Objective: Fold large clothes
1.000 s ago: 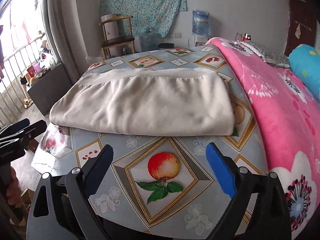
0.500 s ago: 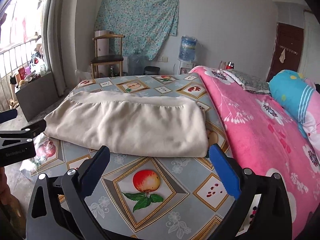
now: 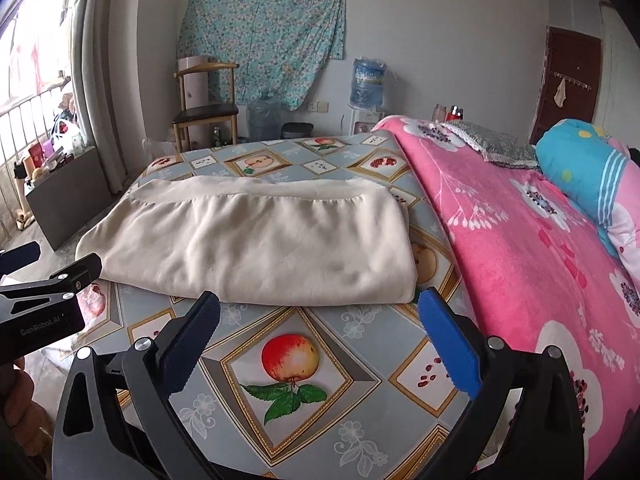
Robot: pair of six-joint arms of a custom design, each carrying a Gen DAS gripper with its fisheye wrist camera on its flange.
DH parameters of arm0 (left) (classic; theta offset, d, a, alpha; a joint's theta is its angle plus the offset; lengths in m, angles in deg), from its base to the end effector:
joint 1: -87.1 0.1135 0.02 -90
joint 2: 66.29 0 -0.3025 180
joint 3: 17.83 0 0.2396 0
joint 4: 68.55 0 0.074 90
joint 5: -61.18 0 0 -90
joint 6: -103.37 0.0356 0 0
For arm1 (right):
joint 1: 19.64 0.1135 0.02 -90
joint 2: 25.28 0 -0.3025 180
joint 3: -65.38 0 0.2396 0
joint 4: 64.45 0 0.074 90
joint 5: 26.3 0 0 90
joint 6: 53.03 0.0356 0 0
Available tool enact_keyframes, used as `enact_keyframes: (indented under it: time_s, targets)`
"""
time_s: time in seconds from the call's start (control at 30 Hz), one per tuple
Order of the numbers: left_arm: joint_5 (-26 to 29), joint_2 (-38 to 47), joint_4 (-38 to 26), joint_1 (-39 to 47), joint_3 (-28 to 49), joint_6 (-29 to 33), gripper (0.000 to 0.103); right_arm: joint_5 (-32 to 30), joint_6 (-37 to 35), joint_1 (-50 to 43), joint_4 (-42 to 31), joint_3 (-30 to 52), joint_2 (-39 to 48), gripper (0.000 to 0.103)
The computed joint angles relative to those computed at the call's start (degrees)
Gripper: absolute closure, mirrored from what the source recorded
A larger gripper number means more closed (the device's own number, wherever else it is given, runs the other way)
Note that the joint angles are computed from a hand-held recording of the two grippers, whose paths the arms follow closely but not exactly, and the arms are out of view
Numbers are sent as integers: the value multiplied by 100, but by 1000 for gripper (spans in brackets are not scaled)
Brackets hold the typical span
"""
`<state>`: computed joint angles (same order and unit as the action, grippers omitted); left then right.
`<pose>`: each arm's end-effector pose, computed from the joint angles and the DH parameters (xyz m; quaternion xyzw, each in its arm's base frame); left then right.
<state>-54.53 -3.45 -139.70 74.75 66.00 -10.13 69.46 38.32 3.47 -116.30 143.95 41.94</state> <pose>0.1729 -0.0220 0.3870 -0.1645 0.9049 0.0968 0.3804 0.2047 0.0835 0.3685 -0.1505 0.8947 0.0440 0.4183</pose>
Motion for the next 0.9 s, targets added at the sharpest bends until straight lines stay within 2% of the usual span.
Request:
enact_keyframes:
  time_s: [0.33,0.9]
  targets:
    - [48,452,-490,76,109,-438,8,-219,19,-188,-422,29,451,6]
    - [479,405,-262,481,-87,-184,8,-68,182,110,-580,213,653,6]
